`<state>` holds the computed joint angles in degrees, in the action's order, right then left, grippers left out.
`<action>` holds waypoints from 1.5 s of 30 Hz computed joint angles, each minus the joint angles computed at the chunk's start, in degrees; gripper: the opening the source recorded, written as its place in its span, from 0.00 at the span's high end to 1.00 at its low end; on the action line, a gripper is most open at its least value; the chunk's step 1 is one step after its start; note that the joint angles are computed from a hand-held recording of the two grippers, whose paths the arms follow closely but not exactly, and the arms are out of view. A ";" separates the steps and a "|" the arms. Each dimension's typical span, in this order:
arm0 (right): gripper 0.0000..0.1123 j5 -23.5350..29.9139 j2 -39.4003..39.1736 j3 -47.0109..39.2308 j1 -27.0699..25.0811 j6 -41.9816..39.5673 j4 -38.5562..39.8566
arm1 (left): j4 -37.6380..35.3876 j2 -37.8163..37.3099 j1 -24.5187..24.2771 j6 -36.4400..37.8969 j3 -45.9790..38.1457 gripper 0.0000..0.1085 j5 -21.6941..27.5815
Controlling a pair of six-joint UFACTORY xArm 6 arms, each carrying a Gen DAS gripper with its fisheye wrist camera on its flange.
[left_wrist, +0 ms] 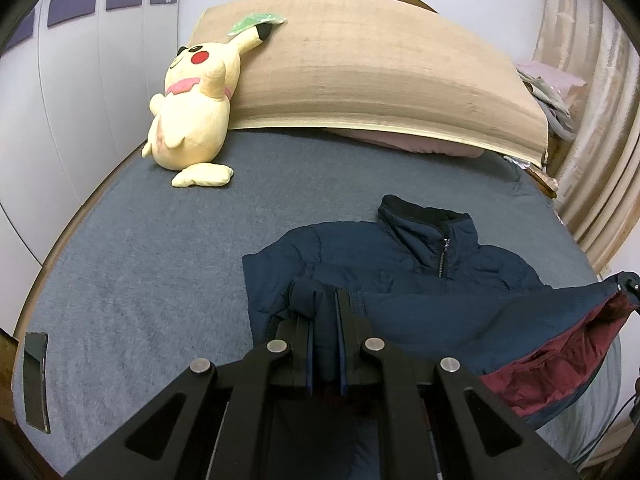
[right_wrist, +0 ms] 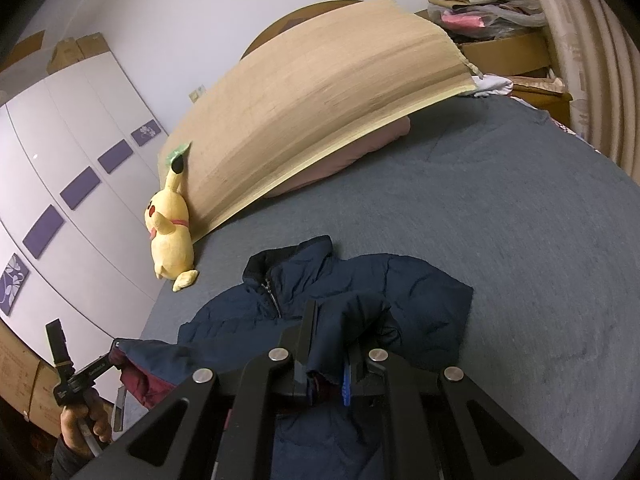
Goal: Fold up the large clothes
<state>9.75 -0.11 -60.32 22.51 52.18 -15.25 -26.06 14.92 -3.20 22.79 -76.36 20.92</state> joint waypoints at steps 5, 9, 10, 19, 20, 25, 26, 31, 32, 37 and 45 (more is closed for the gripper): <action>0.91 0.71 1.45 -1.65 -0.06 -2.23 1.98 | 1.37 1.41 0.07 -0.94 -1.45 0.91 0.56; 0.91 1.56 2.47 -2.82 -0.13 -3.66 3.30 | 2.34 2.52 0.02 -1.72 -2.70 0.91 1.02; 0.91 1.71 2.67 -3.05 -0.11 -3.66 3.37 | 2.43 2.66 0.02 -1.77 -2.84 0.91 1.04; 0.91 3.38 5.20 -5.94 -0.35 -6.31 5.91 | 4.97 5.22 0.00 -3.87 -5.68 0.91 2.16; 0.91 3.58 5.46 -6.26 -0.36 -6.63 6.26 | 5.20 5.48 0.03 -4.03 -5.99 0.91 2.31; 0.91 4.71 6.92 -8.12 -0.47 -8.47 7.86 | 6.07 6.33 0.12 -4.58 -6.94 0.91 2.72; 0.91 4.84 7.04 -8.30 -0.49 -8.50 7.81 | 6.22 6.44 0.13 -4.72 -7.06 0.91 2.78; 0.91 5.38 7.94 -9.32 -0.55 -9.51 8.67 | 6.66 7.27 0.24 -5.26 -8.12 0.91 3.64; 0.91 5.58 8.11 -9.53 -0.57 -9.65 8.79 | 6.75 7.48 0.26 -5.29 -8.40 0.91 3.82; 0.91 5.89 8.52 -9.93 -0.65 -9.50 8.78 | 7.80 8.17 0.18 -6.04 -9.34 0.91 4.21; 0.91 6.66 10.37 -11.55 -0.95 -10.56 10.33 | 9.91 9.69 0.05 -7.69 -11.65 0.91 5.80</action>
<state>16.40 10.25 -71.88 21.56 41.61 -4.91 -16.14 24.61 -3.15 15.09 -88.01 26.72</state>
